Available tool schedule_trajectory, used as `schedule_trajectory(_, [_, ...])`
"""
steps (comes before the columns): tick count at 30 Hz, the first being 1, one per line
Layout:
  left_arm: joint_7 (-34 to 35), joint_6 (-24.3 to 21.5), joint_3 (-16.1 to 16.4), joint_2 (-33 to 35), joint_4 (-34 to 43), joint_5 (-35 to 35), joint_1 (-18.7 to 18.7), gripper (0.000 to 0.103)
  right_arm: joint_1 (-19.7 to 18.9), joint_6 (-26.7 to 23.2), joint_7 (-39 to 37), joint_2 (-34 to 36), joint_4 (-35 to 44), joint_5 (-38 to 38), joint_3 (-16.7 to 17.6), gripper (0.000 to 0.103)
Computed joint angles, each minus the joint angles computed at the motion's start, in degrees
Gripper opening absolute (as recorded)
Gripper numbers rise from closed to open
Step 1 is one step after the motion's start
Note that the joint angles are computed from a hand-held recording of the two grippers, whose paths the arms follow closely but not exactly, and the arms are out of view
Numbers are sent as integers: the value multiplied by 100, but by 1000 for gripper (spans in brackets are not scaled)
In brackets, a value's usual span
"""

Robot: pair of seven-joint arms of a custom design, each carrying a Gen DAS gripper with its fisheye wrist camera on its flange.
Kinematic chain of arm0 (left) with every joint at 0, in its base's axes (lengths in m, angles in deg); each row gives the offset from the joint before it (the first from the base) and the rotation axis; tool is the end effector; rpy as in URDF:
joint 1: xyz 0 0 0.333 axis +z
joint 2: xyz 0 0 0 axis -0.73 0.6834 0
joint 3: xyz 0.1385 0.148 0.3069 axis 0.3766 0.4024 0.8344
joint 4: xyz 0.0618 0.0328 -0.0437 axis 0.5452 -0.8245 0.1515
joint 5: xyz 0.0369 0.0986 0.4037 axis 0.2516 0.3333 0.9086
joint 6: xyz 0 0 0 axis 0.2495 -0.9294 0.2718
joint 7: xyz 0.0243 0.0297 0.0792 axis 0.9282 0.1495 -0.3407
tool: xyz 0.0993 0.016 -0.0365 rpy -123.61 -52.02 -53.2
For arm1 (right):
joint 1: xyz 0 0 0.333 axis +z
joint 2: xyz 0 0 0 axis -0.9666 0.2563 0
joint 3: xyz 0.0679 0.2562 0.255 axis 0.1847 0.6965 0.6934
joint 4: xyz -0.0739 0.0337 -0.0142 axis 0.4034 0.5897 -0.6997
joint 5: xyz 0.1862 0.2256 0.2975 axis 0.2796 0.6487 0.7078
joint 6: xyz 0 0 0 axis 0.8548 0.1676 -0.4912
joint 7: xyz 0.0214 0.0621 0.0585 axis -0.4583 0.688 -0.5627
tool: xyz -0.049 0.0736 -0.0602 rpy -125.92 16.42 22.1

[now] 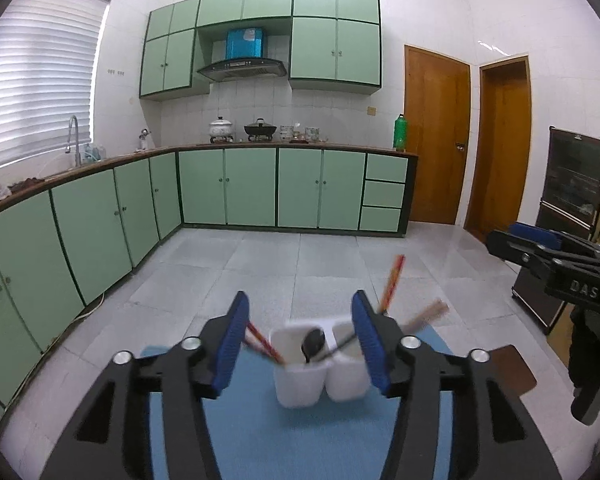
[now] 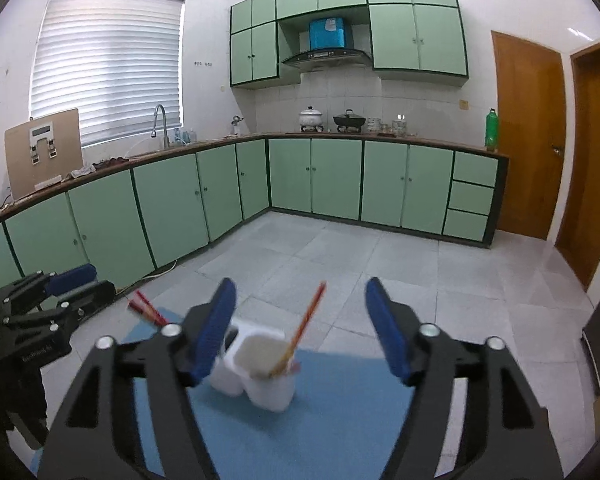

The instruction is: Organize utensils

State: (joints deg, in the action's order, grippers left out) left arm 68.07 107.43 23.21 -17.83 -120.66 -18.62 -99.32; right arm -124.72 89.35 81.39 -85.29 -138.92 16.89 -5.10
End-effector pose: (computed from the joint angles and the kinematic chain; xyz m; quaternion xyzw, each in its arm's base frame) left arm 0.5166 -0.4332 0.5125 -0.4091 0.7294 -0.4897 0.2467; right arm 0.4471 0.3238 0.5311 -0.5537 0.6332 -0.3972 0.3670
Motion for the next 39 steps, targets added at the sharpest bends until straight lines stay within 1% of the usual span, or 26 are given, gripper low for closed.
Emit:
schedule_trajectory(1, [-65, 133, -123, -134, -251, 35, 61, 60, 220, -14, 50, -97, -158, 48, -103, 81])
schedule_trajectory(2, [-25, 220, -209, -244, -449, -54, 83, 61, 375, -40, 110, -184, -266, 79, -164, 83])
schedule_trajectory(4, [148, 349, -317, -428, -773, -347, 51, 66, 810, -112, 270, -350, -556, 147, -304, 90])
schedule_trajectory(5, [234, 417, -367, -494, -900, -497, 38, 68, 956, -137, 342, -395, -652, 151, -344, 91])
schedule_trajectory(6, [187, 505, -503, -599, -1117, -526, 107, 70, 1165, -184, 449, -458, -777, 178, -374, 92])
schedule_trajectory(7, [212, 547, -586, -672, -1241, -616, 139, 72, 1294, -199, 527, -477, -846, 170, -389, 95])
schedule_trajectory(9, [241, 622, -761, -812, -1498, -768, 212, 76, 1579, -261, 729, -528, -982, 179, -369, 96])
schedule_trajectory(10, [289, 671, -846, -887, -1634, -870, 229, 78, 1689, -370, 813, -529, -991, 174, -342, 96])
schedule_trajectory(13, [651, 800, -1076, -1055, -1870, -1356, 216, 83, 1993, -619, 1098, -575, -1030, 120, -310, 97])
schedule_trajectory(14, [725, 816, -1162, -1116, -1953, -1440, 241, 83, 2095, -685, 1195, -587, -1042, 102, -308, 97])
schedule_trajectory(17, [1218, 962, -1413, -1257, -2079, -1974, 264, 86, 2394, -890, 1439, -586, -1057, 16, -359, 97])
schedule_trajectory(18, [1175, 1011, -1509, -1322, -2192, -1972, 310, 87, 2499, -932, 1504, -580, -1059, -24, -388, 97])
schedule_trajectory(21, [974, 1065, -1759, -1513, -2423, -1898, 485, 87, 2730, -1047, 1644, -562, -1052, -184, -466, 97])
schedule_trajectory(25, [1183, 1190, -2113, -1686, -2535, -2238, 689, 89, 2935, -1361, 1745, -563, -965, -441, -488, 97])
schedule_trajectory(28, [1130, 1291, -2358, -1815, -2678, -2239, 852, 90, 3081, -1448, 1856, -568, -937, -599, -513, 97])
schedule_trajectory(32, [1136, 1436, -2689, -1918, -2763, -2295, 1074, 92, 3187, -1512, 1992, -502, -904, -756, -547, 97])
schedule_trajectory(39, [985, 1517, -3189, -2084, -2927, -2239, 1505, 94, 3316, -1590, 2185, -503, -849, -989, -605, 97])
